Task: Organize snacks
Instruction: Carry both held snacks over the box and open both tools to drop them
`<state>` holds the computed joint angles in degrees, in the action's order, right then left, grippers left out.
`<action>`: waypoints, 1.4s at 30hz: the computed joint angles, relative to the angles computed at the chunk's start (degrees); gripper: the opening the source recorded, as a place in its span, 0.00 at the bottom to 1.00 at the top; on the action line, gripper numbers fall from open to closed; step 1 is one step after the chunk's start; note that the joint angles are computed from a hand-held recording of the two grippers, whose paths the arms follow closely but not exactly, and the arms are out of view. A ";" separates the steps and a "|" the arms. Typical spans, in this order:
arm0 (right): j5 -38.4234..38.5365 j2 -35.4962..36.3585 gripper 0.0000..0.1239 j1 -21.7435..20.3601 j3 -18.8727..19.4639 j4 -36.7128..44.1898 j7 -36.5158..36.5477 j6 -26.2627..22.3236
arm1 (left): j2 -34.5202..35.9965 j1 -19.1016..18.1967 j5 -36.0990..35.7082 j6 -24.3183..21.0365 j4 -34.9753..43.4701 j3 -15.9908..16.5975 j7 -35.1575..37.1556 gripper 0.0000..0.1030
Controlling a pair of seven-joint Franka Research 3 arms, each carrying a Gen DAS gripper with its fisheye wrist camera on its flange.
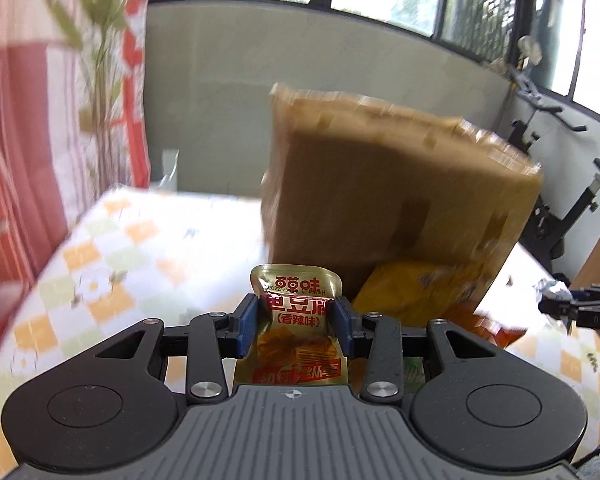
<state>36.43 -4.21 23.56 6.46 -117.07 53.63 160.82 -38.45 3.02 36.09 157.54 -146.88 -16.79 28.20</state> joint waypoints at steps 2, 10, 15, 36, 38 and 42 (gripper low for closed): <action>2.54 -0.39 0.38 0.47 -0.17 1.33 -2.38 1.59 | 0.32 1.20 1.76 1.14 1.79 -0.41 0.55 0.41; 12.06 6.40 0.38 1.30 1.15 17.71 -11.85 2.57 | 9.96 8.94 11.07 7.01 15.04 -3.93 -0.14 0.42; 1.04 16.34 0.38 2.98 2.86 30.54 -6.51 3.12 | 20.76 9.37 16.25 6.65 26.74 -3.98 -0.98 0.43; -5.67 17.11 0.61 -0.89 7.69 28.67 5.16 3.43 | 26.97 -3.10 8.61 -0.48 31.47 6.72 8.80 0.68; -0.84 15.14 0.62 -1.44 8.60 26.35 1.14 3.84 | 24.63 -3.35 6.37 0.09 29.28 6.99 10.16 0.69; 9.74 11.10 0.65 -1.28 8.73 21.99 -5.77 4.41 | 18.96 -4.04 0.63 3.45 23.30 7.81 15.10 0.76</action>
